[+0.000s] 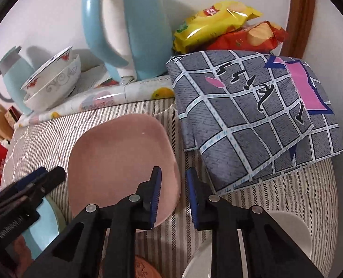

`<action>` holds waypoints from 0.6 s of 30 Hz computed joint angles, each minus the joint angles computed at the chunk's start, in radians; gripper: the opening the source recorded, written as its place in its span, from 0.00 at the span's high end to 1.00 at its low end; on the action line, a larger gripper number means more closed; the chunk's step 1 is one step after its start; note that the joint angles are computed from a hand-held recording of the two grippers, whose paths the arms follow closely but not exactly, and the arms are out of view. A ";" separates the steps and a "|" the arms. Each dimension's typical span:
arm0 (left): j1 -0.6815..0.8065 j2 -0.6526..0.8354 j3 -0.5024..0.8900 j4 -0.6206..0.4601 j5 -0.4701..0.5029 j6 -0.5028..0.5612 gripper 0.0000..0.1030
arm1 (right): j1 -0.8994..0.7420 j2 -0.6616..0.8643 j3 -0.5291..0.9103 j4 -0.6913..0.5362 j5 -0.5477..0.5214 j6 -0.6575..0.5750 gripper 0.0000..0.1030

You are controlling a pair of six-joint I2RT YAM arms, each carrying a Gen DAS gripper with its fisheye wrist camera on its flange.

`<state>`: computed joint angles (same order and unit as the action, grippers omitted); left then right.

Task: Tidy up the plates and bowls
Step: 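Close both grippers on the pink plate rim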

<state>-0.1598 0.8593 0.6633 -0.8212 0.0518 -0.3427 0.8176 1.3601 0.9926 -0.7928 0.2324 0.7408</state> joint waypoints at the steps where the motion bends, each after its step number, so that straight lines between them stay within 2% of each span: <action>1: -0.008 0.007 -0.005 0.012 -0.007 -0.005 0.44 | -0.009 0.007 0.002 0.000 -0.009 -0.005 0.79; 8: -0.038 0.071 -0.028 0.072 0.002 -0.026 0.46 | -0.030 0.039 -0.003 0.022 -0.021 -0.030 0.80; 13: -0.046 0.105 -0.044 0.109 0.012 -0.049 0.59 | -0.031 0.064 0.007 0.025 -0.024 -0.044 0.82; 15: -0.070 0.125 -0.042 0.117 -0.017 -0.059 0.62 | -0.037 0.085 0.015 0.030 -0.042 -0.059 0.84; 18: -0.090 0.126 -0.044 0.125 -0.041 -0.067 0.73 | -0.032 0.110 0.022 0.042 -0.037 -0.061 0.93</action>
<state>-0.2494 0.9854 0.6195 -0.6963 0.0112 -0.4092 0.7853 1.4701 1.0145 -0.7506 0.1952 0.6797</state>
